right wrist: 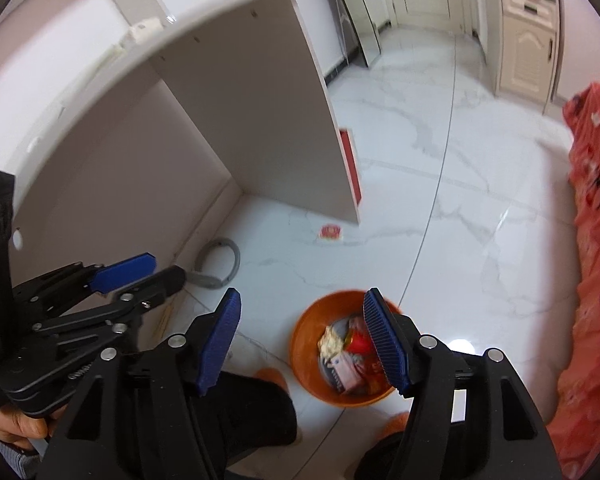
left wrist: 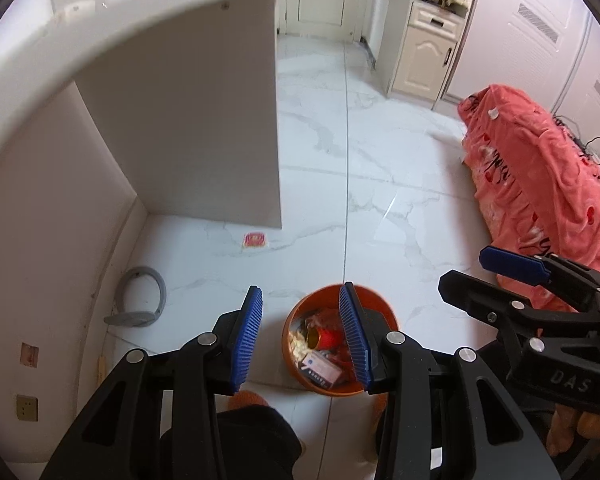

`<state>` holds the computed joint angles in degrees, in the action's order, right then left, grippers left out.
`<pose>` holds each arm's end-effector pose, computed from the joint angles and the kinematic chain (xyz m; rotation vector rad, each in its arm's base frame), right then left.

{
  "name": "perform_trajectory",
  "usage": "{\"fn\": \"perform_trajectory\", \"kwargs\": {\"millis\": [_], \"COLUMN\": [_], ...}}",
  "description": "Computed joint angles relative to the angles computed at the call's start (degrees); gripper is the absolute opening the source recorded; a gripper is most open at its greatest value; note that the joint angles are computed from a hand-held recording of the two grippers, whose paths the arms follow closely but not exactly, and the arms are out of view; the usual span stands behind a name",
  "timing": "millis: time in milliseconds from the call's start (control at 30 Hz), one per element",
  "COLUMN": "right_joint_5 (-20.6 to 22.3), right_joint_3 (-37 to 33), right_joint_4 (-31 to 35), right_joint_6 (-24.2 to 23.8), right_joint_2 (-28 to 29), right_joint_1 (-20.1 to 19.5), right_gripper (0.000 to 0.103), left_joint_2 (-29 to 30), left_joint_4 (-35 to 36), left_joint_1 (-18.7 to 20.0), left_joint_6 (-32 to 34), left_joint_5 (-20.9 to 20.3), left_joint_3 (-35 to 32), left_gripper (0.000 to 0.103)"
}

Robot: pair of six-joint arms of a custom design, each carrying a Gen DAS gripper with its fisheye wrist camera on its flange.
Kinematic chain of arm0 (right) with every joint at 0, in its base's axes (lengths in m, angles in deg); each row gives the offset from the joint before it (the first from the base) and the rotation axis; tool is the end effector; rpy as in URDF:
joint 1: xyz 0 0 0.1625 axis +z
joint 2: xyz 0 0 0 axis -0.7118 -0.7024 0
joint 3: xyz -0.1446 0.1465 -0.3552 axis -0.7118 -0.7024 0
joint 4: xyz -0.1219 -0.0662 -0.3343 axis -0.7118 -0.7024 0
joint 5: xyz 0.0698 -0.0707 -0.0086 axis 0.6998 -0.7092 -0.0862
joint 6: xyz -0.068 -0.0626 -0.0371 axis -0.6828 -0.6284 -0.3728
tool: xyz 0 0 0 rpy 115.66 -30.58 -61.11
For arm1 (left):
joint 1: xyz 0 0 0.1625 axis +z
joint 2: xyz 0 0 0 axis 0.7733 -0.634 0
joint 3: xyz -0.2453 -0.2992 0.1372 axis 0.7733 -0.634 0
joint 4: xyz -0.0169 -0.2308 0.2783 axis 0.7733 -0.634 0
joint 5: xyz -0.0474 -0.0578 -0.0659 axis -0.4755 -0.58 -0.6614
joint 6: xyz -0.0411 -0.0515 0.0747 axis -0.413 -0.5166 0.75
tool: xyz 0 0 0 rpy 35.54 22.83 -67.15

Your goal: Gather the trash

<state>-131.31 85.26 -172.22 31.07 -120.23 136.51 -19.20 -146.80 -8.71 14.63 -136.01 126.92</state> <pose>0.1113 -0.5588 0.2408 0.3649 -2.6193 0.6750 -0.3296 -0.5675 0.0781 0.5963 2.3710 -0.5105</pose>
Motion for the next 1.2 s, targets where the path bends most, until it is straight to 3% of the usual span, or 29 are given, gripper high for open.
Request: {"fn": "perform_trajectory", "kwargs": {"millis": [100, 200, 367, 500, 600, 700, 767, 900, 967, 1033, 1200], "right_joint_5": [0.0, 0.61, 1.52, 2.16, 2.83, 1.87, 1.44, 0.88, -0.95, -2.15, -3.41], "right_joint_3": [2.76, 5.63, 9.86, 13.44, 15.64, 18.92, 20.71, 24.88, 25.81, 27.23, 28.83], "right_joint_4": [-4.61, -8.52, -15.46, -20.43, -22.93, -29.99, -32.43, -34.8, -37.1, -40.34, -40.81], "right_joint_6": [-1.82, -2.83, -3.9, -5.26, -5.54, -6.99, -6.99, -6.21, -6.89, -7.56, -7.51], "right_joint_2": [-2.26, -5.39, -11.06, -15.02, -17.42, -17.87, -18.34, -20.52, -20.05, -19.56, -20.04], "right_joint_1": [1.55, 3.19, 6.56, 10.15, 12.44, 15.84, 17.56, 20.77, 22.51, 24.0, 25.71], "right_gripper": [0.064, 0.064, 0.07, 0.07, 0.076, 0.082, 0.085, 0.085, 0.092, 0.094, 0.094], "left_joint_2": [-1.11, -2.76, -6.26, -9.16, -11.73, -13.74, -14.32, -18.26, -19.71, -20.86, -22.8], "left_joint_4": [-2.57, -6.58, -14.55, -21.68, -25.62, -28.01, -29.79, -24.69, -22.9, -19.07, -15.02], "left_joint_1": [-2.06, -4.51, -8.78, -12.15, -14.9, -17.53, -18.74, -21.93, -23.1, -23.96, -24.56], "left_joint_6": [0.41, 1.58, 4.02, 5.77, 6.55, 5.17, 4.73, -2.67, -5.63, -9.27, -13.67], "left_joint_5": [1.06, 2.94, 6.07, 10.96, 15.15, 19.66, 22.97, 26.26, 27.45, 28.96, 28.95], "left_joint_3": [1.75, 4.21, 8.75, 12.67, 15.95, 19.21, 21.09, 25.64, 27.29, 28.31, 30.01], "left_gripper": [0.042, 0.061, 0.061, 0.074, 0.074, 0.088, 0.089, 0.089, 0.097, 0.097, 0.097]}}
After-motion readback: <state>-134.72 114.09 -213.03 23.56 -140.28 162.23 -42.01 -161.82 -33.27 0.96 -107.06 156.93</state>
